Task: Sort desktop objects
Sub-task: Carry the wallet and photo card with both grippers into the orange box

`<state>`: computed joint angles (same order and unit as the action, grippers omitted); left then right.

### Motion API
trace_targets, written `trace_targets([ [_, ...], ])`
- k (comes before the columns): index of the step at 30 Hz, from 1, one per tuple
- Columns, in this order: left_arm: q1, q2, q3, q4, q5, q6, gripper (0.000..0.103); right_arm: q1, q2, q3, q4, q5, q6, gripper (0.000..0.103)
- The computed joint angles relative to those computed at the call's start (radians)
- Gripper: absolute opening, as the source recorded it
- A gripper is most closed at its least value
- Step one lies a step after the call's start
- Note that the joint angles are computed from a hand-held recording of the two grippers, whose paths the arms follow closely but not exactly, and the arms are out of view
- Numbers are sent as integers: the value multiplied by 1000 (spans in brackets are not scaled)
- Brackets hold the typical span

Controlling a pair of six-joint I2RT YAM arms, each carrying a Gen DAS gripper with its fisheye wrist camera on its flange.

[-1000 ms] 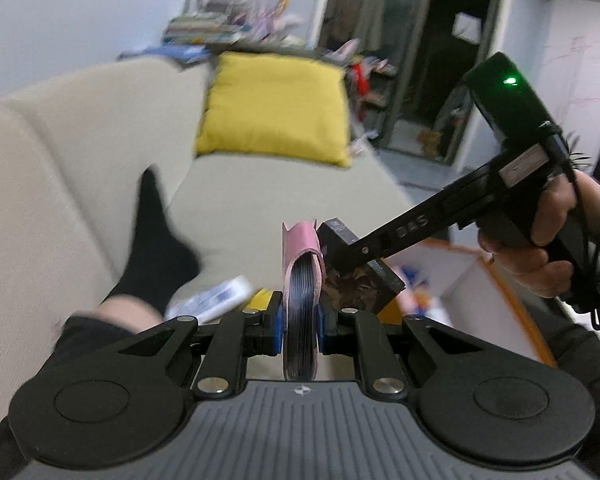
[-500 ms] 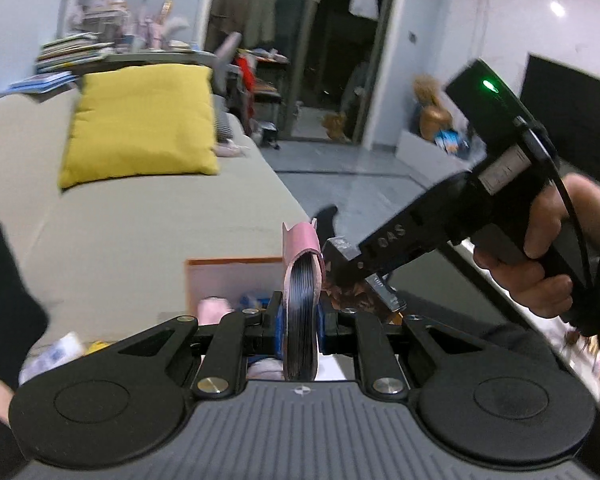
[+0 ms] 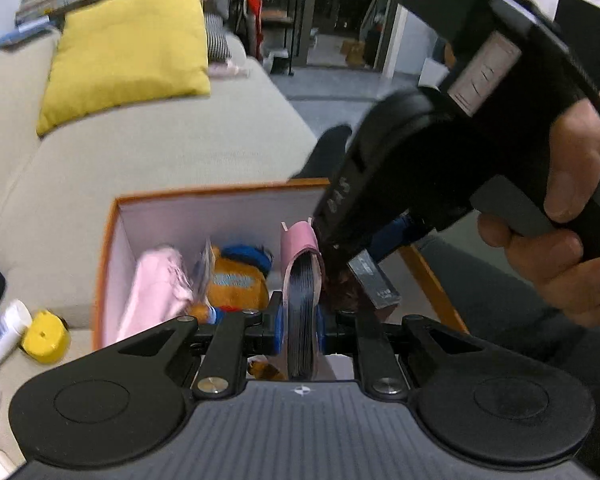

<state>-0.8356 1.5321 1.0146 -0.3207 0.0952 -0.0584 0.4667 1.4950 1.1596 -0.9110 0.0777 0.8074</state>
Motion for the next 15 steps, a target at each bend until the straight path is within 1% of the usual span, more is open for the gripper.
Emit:
trace_targets([
  [2, 7, 46, 26, -15, 6, 0, 17, -8, 33, 10, 1, -7, -8, 24],
  [5, 3, 95, 57, -20, -16, 3, 18, -17, 74, 30, 0, -24, -9, 24],
  [9, -2, 133, 87, -14, -31, 4, 19, -3, 119, 64, -13, 0, 3, 24],
  [13, -6, 157, 115, -34, -33, 23, 20, -9, 145, 85, -21, 10, 11, 24],
  [15, -10, 174, 132, -62, -25, 33, 23, -7, 158, 95, -26, 15, 12, 25],
])
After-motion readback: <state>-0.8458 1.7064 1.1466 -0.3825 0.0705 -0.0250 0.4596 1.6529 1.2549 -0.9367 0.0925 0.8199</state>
